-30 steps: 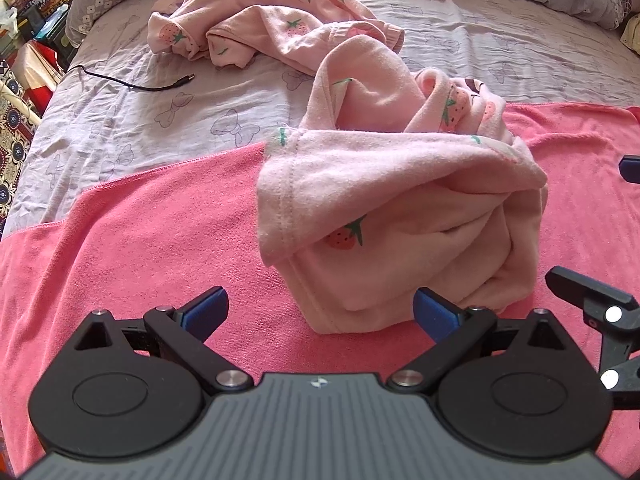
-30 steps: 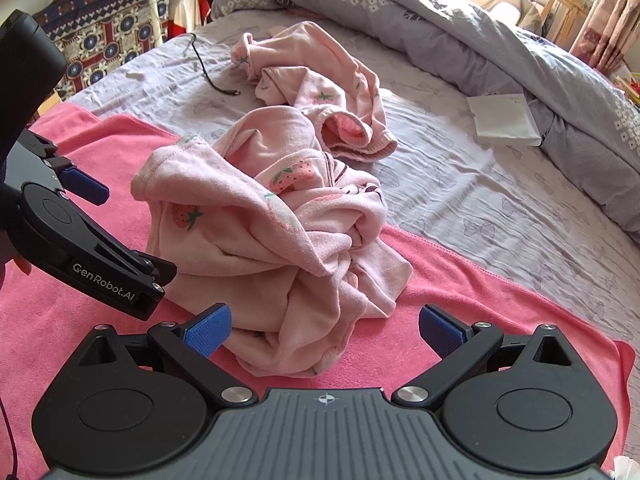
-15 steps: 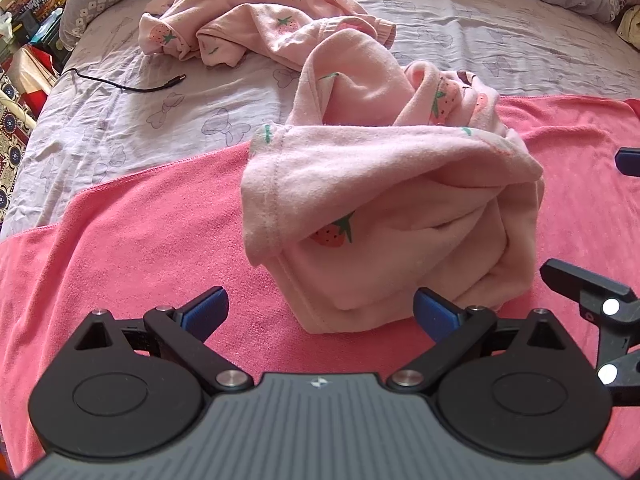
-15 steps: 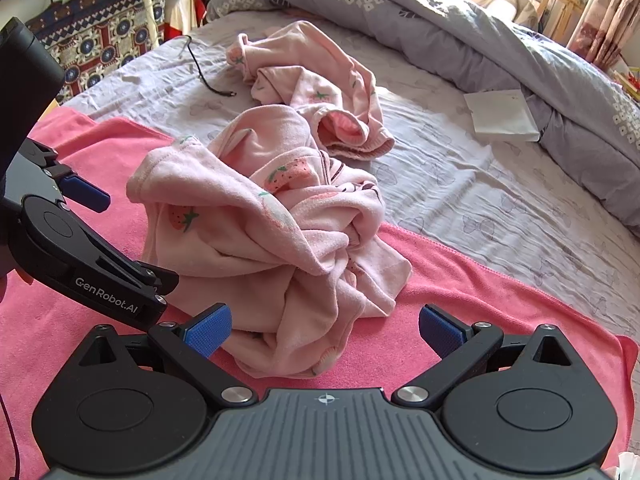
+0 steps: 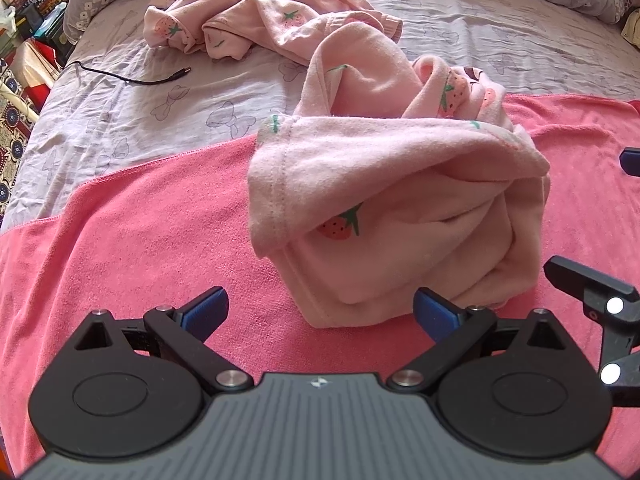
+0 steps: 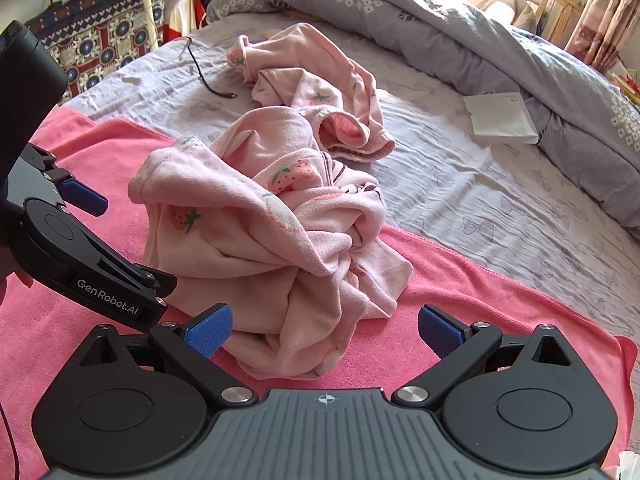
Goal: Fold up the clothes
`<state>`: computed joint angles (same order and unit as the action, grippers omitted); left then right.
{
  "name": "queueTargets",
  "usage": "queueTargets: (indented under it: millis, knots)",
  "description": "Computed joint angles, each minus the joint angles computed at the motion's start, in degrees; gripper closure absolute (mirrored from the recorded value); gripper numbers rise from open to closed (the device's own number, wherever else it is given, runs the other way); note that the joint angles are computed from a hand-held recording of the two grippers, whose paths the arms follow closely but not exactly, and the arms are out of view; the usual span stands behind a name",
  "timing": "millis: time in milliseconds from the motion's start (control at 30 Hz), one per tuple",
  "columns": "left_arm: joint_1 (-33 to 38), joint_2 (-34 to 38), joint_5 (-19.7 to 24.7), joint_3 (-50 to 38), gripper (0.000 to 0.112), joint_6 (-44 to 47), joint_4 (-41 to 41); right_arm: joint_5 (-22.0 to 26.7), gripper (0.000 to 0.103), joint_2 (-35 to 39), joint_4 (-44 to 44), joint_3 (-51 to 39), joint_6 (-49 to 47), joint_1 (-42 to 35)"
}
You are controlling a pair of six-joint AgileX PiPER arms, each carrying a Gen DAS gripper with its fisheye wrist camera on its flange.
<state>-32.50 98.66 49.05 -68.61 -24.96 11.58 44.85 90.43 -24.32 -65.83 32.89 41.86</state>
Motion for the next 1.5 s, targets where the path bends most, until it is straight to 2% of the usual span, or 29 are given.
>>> queueTargets:
  millis: [967,1100,1333,1367,1433,1467,1500]
  knots:
    - [0.6,-0.2,-0.3,0.8,0.012,-1.1,-0.2,-1.0,0.003,-0.3,-0.3,0.9,0.8,0.2]
    - [0.6,0.1,-0.2,0.6,0.012,-1.9,0.5,-1.1,0.007,-0.5,-0.8,1.2,1.4,0.3]
    - [0.7,0.4,0.2,0.4,0.012,-2.2,0.9,-2.8,0.022,0.2,0.7,1.1,-0.3,-0.7]
    - [0.9,0.3,0.2,0.6,0.012,-2.3,1.0,-3.2,0.028,0.6,0.6,0.9,-0.4,-0.9]
    - [1.2,0.0,0.4,1.1,0.012,-2.7,1.3,-4.1,0.05,2.1,0.7,-0.4,-0.9,-1.3]
    - [1.4,-0.1,0.7,1.4,0.012,-2.9,1.4,-4.3,0.066,3.4,0.0,-1.4,-0.6,-1.2]
    - [1.7,-0.3,0.9,1.7,0.012,-3.1,1.5,-4.3,0.07,5.2,-1.2,-2.7,-0.3,-0.9]
